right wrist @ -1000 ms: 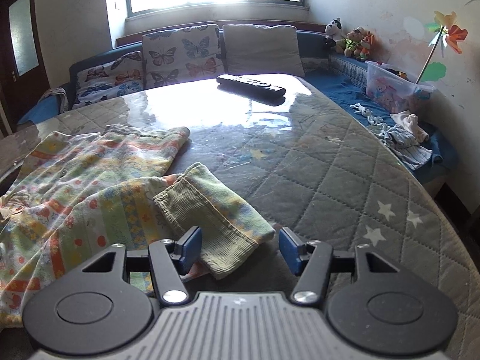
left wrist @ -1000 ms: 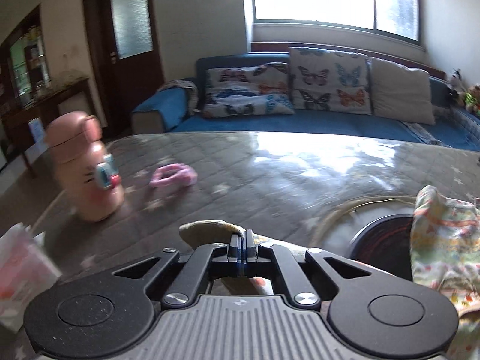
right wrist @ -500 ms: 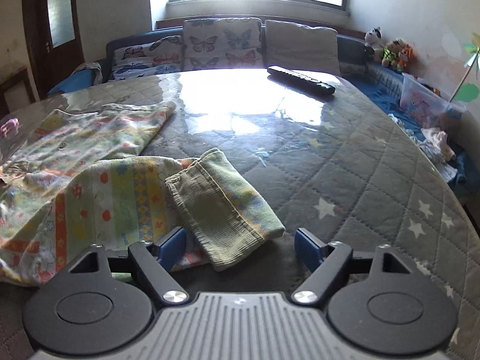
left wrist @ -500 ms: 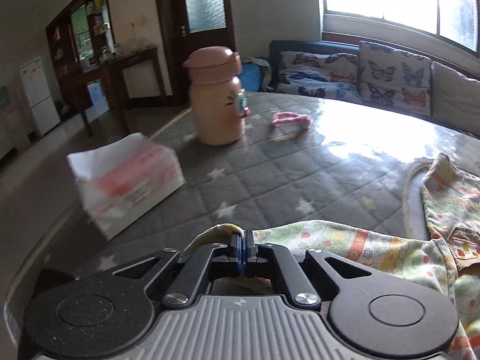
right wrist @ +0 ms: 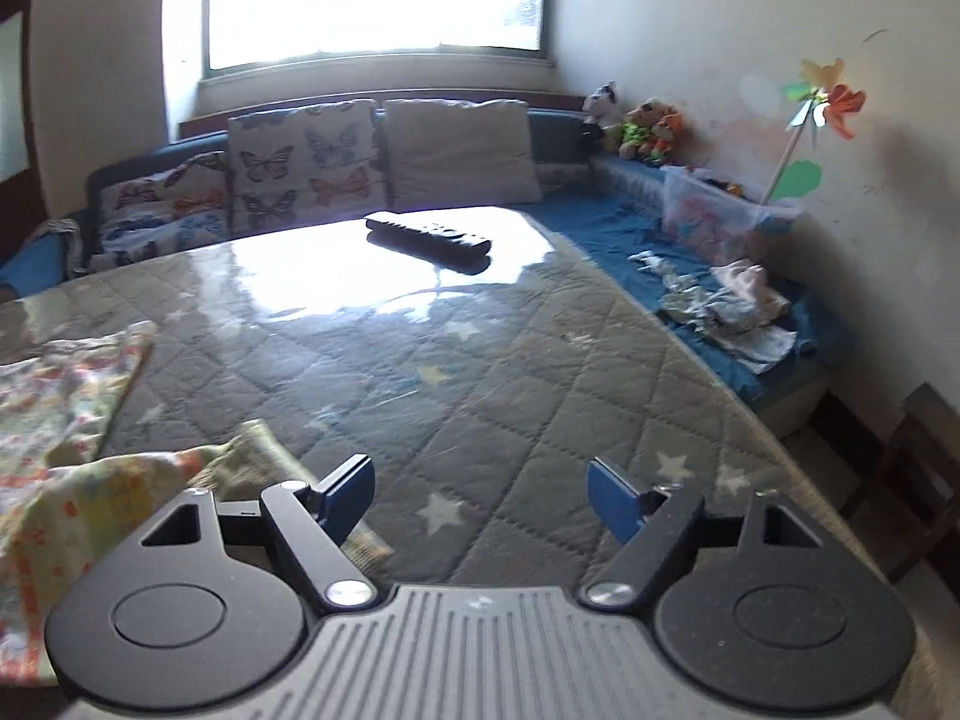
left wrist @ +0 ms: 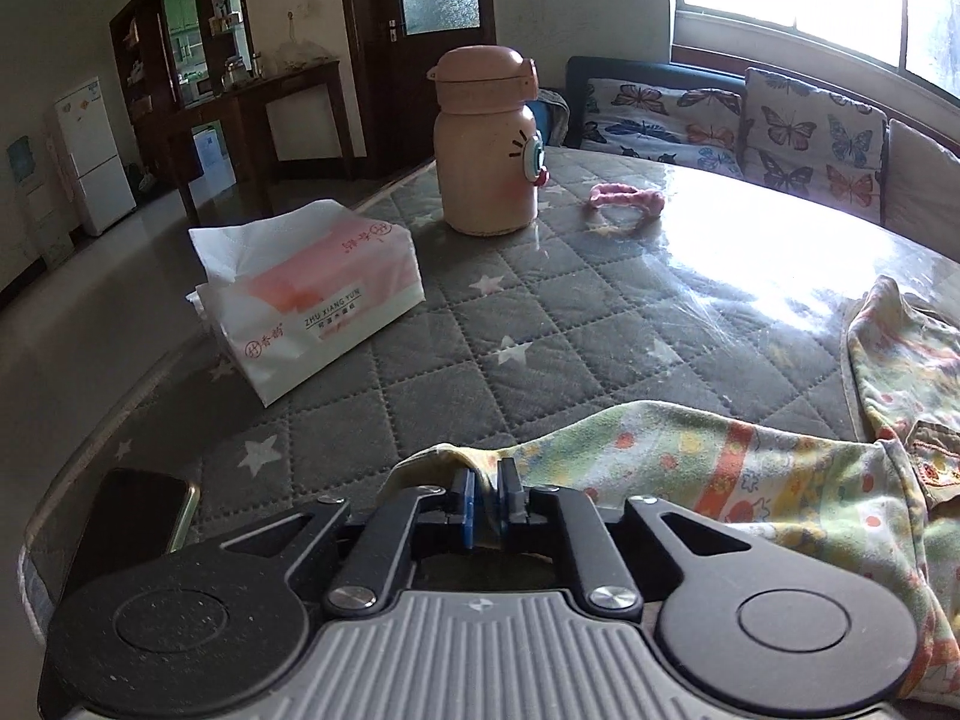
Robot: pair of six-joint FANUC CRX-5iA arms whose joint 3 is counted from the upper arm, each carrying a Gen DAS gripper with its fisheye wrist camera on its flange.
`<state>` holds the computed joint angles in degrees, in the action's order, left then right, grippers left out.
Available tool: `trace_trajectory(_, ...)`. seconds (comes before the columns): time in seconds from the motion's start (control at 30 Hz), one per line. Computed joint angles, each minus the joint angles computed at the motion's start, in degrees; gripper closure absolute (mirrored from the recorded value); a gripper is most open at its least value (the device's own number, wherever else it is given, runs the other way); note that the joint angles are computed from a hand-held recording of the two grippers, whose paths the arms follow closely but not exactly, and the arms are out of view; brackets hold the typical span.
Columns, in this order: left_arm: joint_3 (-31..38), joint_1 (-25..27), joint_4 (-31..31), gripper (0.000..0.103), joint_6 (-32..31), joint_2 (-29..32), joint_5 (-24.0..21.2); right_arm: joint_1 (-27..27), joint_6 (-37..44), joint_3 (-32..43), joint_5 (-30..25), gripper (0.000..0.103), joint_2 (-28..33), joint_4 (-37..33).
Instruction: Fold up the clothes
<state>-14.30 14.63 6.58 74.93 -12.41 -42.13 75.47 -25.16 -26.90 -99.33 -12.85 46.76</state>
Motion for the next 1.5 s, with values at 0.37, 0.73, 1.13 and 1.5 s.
trace_trajectory(0.37, -0.36, 0.69, -1.93, 0.049, -0.69, -2.15, 0.39, -2.76, 10.84, 1.58, 10.56, 0.022, 3.23, -2.36)
trace_trajectory(0.73, -2.86, 2.63, 1.54, 0.024, -6.38, -6.58, 3.03, -6.84, 6.54, 0.01, 6.22, 0.028, 1.58, 1.03)
trace_trajectory(1.13, -2.16, -3.26, 7.02, 0.023, -11.0, -4.35, 4.52, -5.46, 0.04, -3.26, 11.58, 0.093, -1.42, -0.04)
trace_trajectory(1.5, 0.47, -10.62, 10.56, 0.025, -16.13, 1.44, 3.99, 5.38, -4.67, 1.2, -6.77, 0.095, -0.38, -6.35)
